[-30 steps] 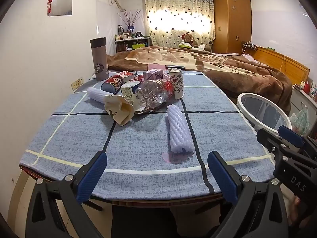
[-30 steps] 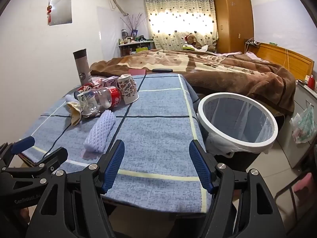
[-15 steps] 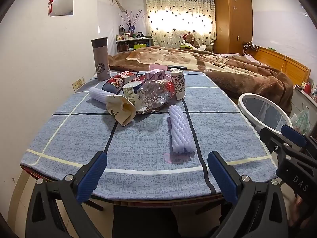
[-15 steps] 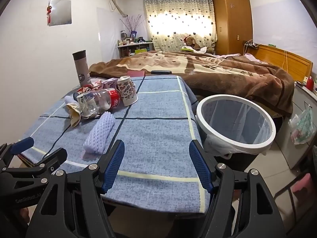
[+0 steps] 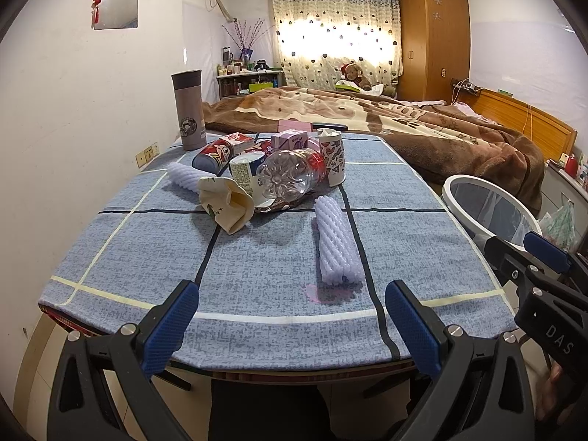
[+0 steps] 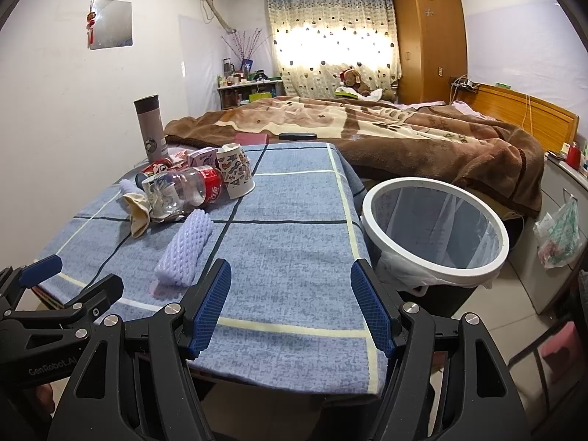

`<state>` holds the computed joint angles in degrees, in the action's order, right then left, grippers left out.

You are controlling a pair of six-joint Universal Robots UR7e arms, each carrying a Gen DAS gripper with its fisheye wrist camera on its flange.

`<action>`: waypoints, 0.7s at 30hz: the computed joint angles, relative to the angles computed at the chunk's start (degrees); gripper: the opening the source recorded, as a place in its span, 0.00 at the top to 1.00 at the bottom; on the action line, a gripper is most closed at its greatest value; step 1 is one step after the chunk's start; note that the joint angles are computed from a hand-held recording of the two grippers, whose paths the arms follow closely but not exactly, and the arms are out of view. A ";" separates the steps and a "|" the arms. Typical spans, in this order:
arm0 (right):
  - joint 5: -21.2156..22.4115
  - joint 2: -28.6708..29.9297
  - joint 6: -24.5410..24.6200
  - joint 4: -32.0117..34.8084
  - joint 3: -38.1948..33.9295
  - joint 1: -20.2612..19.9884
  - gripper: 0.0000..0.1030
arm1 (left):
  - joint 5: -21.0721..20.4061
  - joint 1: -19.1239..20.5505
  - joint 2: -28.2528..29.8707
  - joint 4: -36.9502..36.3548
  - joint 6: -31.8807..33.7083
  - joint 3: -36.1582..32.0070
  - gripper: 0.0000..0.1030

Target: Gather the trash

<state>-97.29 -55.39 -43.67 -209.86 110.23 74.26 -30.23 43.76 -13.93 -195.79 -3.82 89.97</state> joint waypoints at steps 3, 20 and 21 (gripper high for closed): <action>0.32 -0.19 0.06 0.16 0.03 -0.18 0.33 | -0.03 0.02 0.01 -0.02 0.02 0.00 0.00; 0.37 -0.31 -0.02 0.00 -0.03 -0.31 0.33 | -0.13 0.07 -0.09 -0.05 0.04 0.10 0.00; 0.44 -0.41 0.10 0.08 0.01 -0.35 0.33 | -0.13 0.07 -0.09 -0.05 0.04 0.10 0.00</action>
<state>-96.85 -55.79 -43.57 -209.77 110.25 73.91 -30.36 43.83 -14.03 -195.84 -3.78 90.07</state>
